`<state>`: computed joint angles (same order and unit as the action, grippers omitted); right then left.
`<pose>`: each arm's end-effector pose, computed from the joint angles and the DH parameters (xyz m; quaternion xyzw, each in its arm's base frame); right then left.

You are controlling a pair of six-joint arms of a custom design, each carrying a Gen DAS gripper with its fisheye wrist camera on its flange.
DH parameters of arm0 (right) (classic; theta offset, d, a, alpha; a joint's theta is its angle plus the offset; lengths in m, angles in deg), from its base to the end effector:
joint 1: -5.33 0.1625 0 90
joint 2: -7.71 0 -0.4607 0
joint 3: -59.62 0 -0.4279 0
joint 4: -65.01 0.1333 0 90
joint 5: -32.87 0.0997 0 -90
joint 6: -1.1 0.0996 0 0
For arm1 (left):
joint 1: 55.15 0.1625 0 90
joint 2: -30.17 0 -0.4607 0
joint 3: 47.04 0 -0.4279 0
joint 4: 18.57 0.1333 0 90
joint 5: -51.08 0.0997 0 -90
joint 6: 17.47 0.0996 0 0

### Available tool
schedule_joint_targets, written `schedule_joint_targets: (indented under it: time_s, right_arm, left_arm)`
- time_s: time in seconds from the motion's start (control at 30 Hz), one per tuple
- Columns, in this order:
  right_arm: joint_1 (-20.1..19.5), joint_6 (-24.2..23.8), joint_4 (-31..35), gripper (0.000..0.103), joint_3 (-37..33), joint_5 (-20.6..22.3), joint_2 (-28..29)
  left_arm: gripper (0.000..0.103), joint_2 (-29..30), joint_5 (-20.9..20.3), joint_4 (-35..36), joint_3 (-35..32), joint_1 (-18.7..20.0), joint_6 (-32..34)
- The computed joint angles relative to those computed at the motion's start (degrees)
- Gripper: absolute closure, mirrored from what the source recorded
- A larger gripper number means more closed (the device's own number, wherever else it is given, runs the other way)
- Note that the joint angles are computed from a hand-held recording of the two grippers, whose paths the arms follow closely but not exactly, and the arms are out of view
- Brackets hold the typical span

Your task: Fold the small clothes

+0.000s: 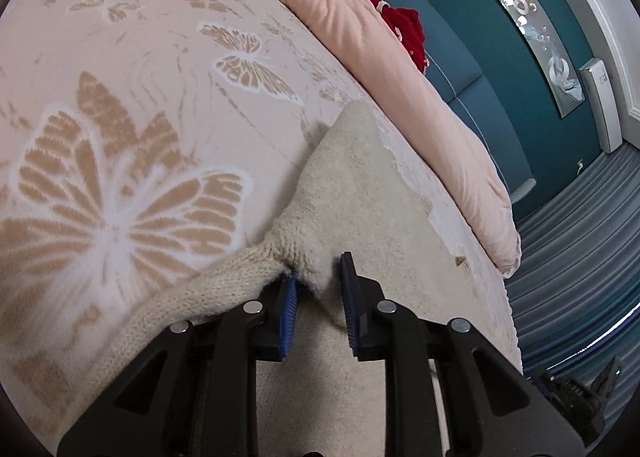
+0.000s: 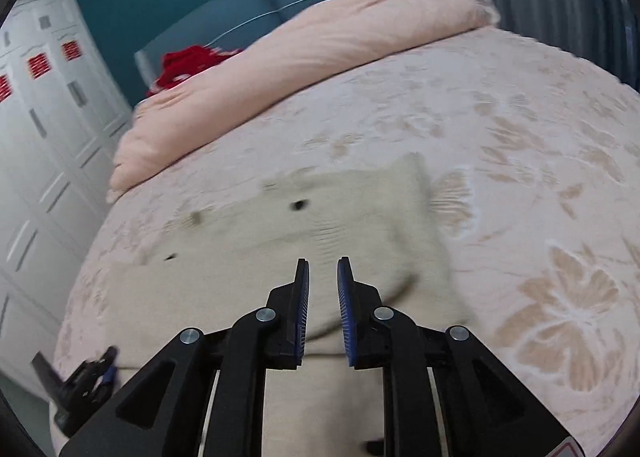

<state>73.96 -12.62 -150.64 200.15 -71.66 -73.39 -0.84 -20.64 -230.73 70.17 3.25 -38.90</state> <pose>-0.0512 -0.4281 0.3016 -0.1244 -0.8244 0.4847 0.2643 -0.1530 -0.5627 -0.0451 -0.0344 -0.9397 0.3402 0.0009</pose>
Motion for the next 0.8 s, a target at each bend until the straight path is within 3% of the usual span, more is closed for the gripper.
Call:
schedule_joint_targets:
  time_s: [0.1, 0.2, 0.43, 0.53, 0.63, 0.7, 0.8]
  right_arm:
    - [8.43, -5.18, 12.65, 0.088, -7.65, -0.38, 7.06]
    - [13.88, -8.2, 19.76, 0.089, -17.2, -2.0, 17.27]
    - [18.95, -10.51, 36.33, 0.092, -40.29, -12.27, 36.11]
    - [20.13, -13.91, 35.18, 0.093, -46.21, -16.59, 41.47]
    - [20.8, -12.96, 35.55, 0.094, -47.53, -17.06, 41.8]
    - [19.84, -10.58, 33.4, 0.094, -43.12, -11.68, 37.7]
    - [16.15, -7.8, 22.53, 0.094, -30.4, -4.47, 28.09]
  left_arm:
    - [0.084, 0.34, 0.13, -1.5, 0.29, -0.14, 0.4]
    - [0.084, 0.94, 0.45, -3.85, 0.79, -0.3, 1.22]
    - [0.084, 2.03, 0.36, -6.62, 1.09, -0.4, 2.52]
    - [0.084, 2.69, 1.24, -6.66, 0.69, -0.7, 3.61]
    - [0.084, 2.82, 0.84, -6.85, 0.55, -0.55, 4.02]
    - [0.083, 2.86, 0.73, -6.88, 0.54, -0.53, 3.99]
    - [0.084, 2.79, 0.9, -6.64, 0.52, -0.57, 4.0]
